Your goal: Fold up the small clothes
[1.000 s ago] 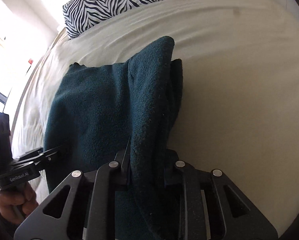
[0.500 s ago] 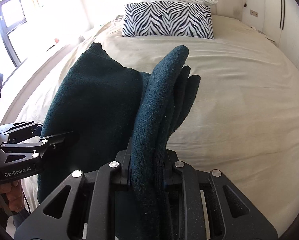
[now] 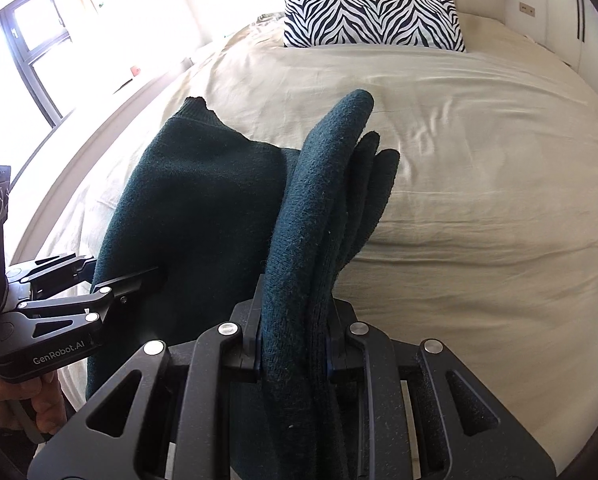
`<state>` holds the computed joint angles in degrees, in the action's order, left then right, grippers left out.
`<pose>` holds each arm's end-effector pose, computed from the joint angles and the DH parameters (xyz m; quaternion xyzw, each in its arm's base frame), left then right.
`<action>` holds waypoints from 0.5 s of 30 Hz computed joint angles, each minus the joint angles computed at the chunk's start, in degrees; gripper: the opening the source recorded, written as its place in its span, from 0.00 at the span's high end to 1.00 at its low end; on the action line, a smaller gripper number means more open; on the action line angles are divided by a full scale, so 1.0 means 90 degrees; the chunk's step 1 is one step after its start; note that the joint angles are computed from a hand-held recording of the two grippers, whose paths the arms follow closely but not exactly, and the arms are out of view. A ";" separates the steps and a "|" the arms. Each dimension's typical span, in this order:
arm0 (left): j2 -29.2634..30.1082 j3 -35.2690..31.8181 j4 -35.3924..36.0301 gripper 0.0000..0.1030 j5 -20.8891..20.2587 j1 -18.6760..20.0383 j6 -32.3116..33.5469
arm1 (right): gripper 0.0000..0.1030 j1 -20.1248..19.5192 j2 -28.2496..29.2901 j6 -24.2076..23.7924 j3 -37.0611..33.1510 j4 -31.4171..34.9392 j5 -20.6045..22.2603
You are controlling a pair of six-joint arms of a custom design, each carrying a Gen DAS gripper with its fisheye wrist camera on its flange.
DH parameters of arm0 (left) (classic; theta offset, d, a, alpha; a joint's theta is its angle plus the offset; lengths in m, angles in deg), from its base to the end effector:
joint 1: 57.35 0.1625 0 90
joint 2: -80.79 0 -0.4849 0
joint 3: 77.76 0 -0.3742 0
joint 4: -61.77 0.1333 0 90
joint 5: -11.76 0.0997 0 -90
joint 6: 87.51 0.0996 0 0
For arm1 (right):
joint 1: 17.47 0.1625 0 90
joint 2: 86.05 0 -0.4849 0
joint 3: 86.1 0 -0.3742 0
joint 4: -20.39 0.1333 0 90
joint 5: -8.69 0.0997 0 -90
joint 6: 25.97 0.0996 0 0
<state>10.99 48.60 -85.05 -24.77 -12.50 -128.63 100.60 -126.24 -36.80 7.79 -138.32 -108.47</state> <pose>-0.1853 -0.4853 0.2465 0.0304 0.8926 -0.3091 0.3269 0.4122 -0.5862 0.1141 0.2920 -0.9189 0.1604 0.2111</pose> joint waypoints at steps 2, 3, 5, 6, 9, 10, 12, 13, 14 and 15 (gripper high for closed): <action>0.0019 -0.0001 -0.0035 0.59 0.0008 0.0062 0.0043 | 0.82 -0.0030 -0.0051 0.0002 0.0056 -0.0028 0.0017; 0.0030 0.0007 -0.0072 0.59 0.0010 0.0080 0.0067 | 0.82 -0.0037 -0.0051 0.0032 0.0061 -0.0037 0.0029; 0.0100 -0.0013 -0.0042 0.59 0.0082 0.0092 0.0071 | 0.82 -0.0072 -0.0091 0.0035 0.0128 -0.0096 0.0051; 0.0136 -0.0019 -0.0039 0.59 0.0106 0.0106 0.0074 | 0.82 -0.0103 -0.0095 0.0025 0.0151 -0.0134 0.0068; 0.0260 -0.0043 -0.0037 0.58 0.0103 0.0244 0.0075 | 0.82 -0.0203 -0.0147 0.0021 0.0234 -0.0154 0.0082; 0.0298 -0.0037 -0.0050 0.57 0.0108 0.0290 0.0074 | 0.82 -0.0244 -0.0121 0.0053 0.0225 -0.0156 0.0081; 0.0340 -0.0006 -0.0141 0.56 0.0069 0.0378 0.0089 | 0.81 -0.0365 -0.0097 0.0097 0.0261 -0.0199 0.0101; 0.0368 0.0006 -0.0244 0.54 0.0056 0.0418 0.0151 | 0.81 -0.0427 -0.0091 0.0164 0.0265 -0.0169 0.0123; 0.0386 0.0022 -0.0335 0.54 0.0048 0.0441 0.0210 | 0.81 -0.0503 -0.0099 0.0246 0.0313 -0.0165 0.0164; 0.0392 0.0038 -0.0367 0.53 0.0046 0.0442 0.0222 | 0.81 -0.0583 -0.0095 0.0327 0.0323 -0.0119 0.0221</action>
<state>14.52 48.95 -88.36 -24.36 -8.52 -126.63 95.35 -127.10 -33.85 10.70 -139.39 -106.48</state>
